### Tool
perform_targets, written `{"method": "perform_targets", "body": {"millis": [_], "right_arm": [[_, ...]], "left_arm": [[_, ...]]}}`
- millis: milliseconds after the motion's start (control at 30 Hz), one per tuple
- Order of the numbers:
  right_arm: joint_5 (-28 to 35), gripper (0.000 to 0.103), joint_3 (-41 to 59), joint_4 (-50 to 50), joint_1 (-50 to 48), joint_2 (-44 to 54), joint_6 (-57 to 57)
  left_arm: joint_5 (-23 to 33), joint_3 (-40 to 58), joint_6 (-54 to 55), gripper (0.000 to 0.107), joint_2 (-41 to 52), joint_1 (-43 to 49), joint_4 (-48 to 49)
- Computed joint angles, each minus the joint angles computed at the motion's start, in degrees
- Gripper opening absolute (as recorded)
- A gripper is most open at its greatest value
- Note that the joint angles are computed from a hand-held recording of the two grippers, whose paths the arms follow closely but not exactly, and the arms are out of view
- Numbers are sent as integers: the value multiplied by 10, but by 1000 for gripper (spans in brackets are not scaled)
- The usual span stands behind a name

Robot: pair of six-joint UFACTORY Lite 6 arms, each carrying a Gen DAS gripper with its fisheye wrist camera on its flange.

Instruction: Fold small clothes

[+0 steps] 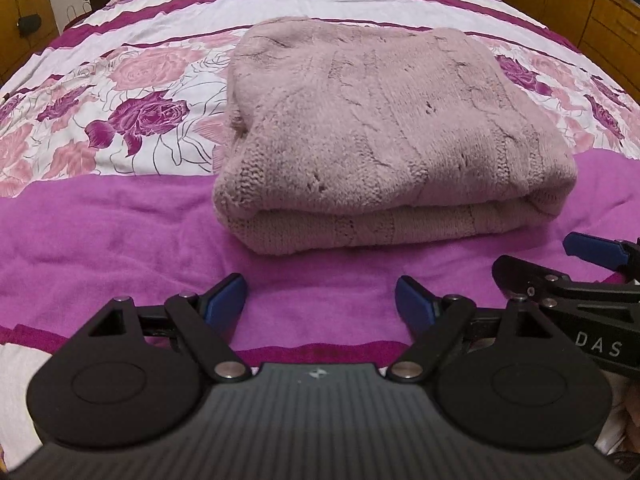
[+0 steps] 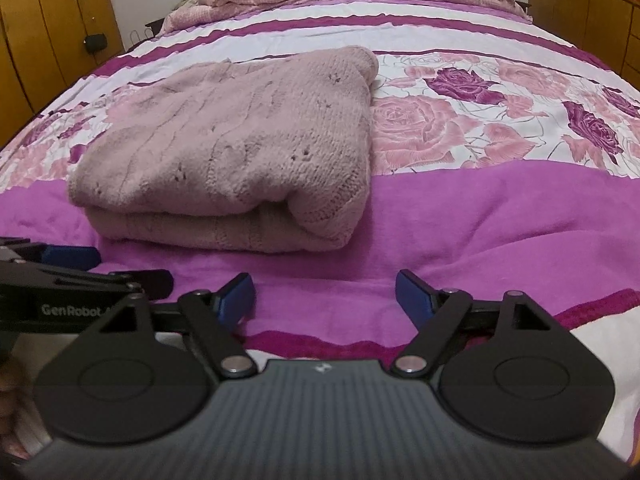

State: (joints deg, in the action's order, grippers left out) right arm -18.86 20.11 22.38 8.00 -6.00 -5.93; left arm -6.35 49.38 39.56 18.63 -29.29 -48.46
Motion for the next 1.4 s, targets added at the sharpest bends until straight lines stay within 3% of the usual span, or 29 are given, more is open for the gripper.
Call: {"method": "perform_targets", "body": {"millis": [200,1400], "right_arm": [[0,81,2,6,2,2,-6],[-1,82,4,20,7,6,-18]], "left_arm": [[-1,-4,-47,87,-1,2,46],[-4,-7,-49,87,-2,0,47]]}}
